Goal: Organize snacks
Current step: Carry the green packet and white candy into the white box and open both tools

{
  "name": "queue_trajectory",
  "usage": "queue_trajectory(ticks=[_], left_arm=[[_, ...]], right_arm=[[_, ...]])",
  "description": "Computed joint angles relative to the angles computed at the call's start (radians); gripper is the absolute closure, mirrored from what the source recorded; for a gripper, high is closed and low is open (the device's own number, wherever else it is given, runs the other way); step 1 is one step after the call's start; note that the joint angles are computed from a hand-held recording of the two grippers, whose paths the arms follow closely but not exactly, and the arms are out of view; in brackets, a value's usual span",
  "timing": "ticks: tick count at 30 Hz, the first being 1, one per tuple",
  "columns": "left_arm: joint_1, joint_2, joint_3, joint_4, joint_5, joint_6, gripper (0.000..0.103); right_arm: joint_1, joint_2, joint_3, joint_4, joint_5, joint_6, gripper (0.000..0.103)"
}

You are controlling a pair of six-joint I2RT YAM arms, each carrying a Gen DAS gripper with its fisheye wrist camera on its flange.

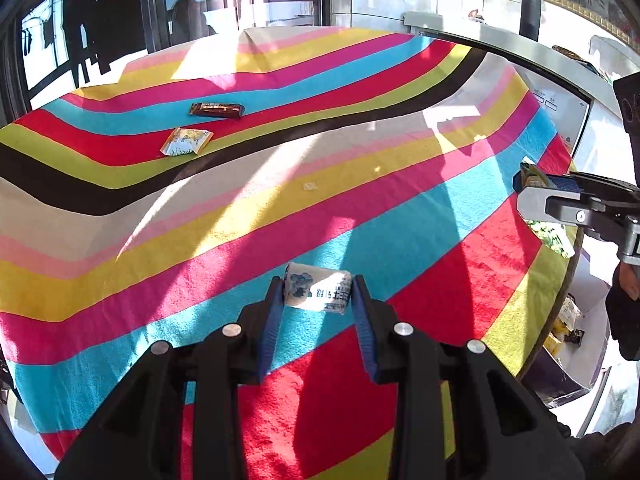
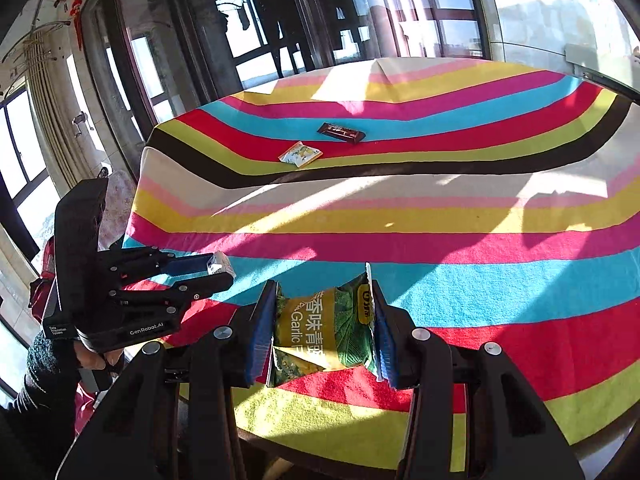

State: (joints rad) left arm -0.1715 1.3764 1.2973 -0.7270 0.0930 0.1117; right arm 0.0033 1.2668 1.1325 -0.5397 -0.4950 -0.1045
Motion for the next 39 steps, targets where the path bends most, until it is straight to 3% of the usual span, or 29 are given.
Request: queue_trajectory(ticks=[11,21,28,35,36,37,39], left_arm=[[-0.326,0.055,0.105,-0.056,-0.018,-0.063,0.069],[-0.638,0.270,0.311,-0.132,-0.021,-0.050,0.069],[-0.810,0.431,0.435,-0.174,-0.056,-0.009,0.069],[-0.878,0.505,0.482,-0.187,-0.063,0.011,0.067],[-0.879,0.503,0.474,-0.178,-0.058,0.010,0.066],[-0.876,0.499,0.466,-0.167,-0.051,0.003,0.051],[-0.864,0.478,0.436,-0.136,-0.044,-0.022,0.024]], right_arm=[[-0.441,-0.221,-0.179,-0.136,-0.174,-0.200,0.058],[-0.890,-0.171,-0.250,-0.236,-0.266,-0.406,0.058],[-1.021,-0.097,-0.278,-0.189,-0.207,-0.451,0.058],[-1.089,-0.048,-0.275,-0.194,-0.215,-0.474,0.055],[-1.098,-0.048,-0.277,-0.183,-0.221,-0.455,0.044],[-1.110,-0.050,-0.279,-0.169,-0.233,-0.431,0.034],[-1.133,-0.047,-0.269,-0.164,-0.263,-0.406,0.033]])
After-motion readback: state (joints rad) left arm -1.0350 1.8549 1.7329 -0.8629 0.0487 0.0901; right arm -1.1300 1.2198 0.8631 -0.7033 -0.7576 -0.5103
